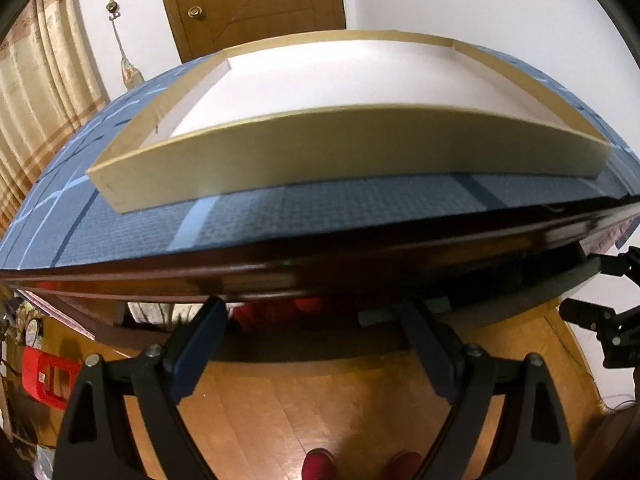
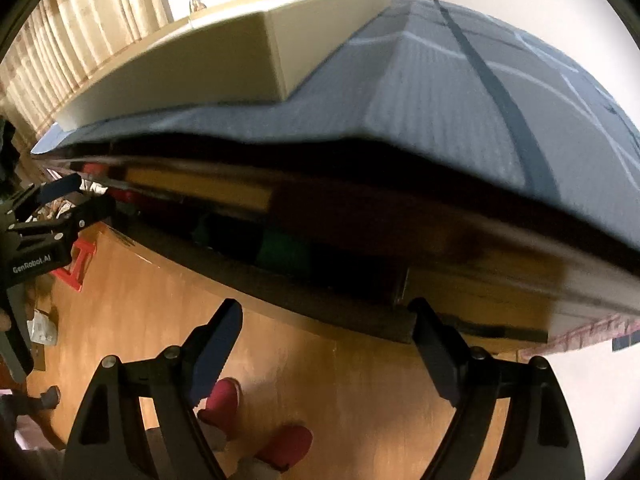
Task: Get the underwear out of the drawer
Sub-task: 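Lower both tools toward the open drawer of rolled clothes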
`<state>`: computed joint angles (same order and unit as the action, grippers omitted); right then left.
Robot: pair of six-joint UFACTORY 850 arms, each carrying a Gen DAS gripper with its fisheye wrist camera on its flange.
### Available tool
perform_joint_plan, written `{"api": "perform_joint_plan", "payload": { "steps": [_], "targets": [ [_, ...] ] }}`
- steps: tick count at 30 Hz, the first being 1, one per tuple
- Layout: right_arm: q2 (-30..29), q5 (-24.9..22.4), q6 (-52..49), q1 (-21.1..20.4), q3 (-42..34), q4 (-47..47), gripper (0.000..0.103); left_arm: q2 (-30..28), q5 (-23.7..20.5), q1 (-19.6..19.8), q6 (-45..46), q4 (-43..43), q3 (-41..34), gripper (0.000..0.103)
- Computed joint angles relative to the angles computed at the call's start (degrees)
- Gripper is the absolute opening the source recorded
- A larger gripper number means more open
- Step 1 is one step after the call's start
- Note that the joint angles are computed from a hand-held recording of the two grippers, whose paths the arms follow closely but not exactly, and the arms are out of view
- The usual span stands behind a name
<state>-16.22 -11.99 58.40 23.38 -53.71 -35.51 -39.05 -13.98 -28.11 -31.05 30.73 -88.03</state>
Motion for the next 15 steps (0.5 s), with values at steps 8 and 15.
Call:
{"api": "perform_joint_plan", "payload": {
  "steps": [8, 15],
  "targets": [
    [0.8, -1.0, 7.9, 1.0, 1.3, -4.5, 0.086, 1.1, 1.6, 0.1, -1.5, 0.7, 2.5, 0.091],
    [1.3, -2.2, 5.8, 1.9, 1.2, -0.6, 0.086, 2.4, 2.7, 0.5, 1.6, -2.4, 4.7, 0.091]
  ]
}}
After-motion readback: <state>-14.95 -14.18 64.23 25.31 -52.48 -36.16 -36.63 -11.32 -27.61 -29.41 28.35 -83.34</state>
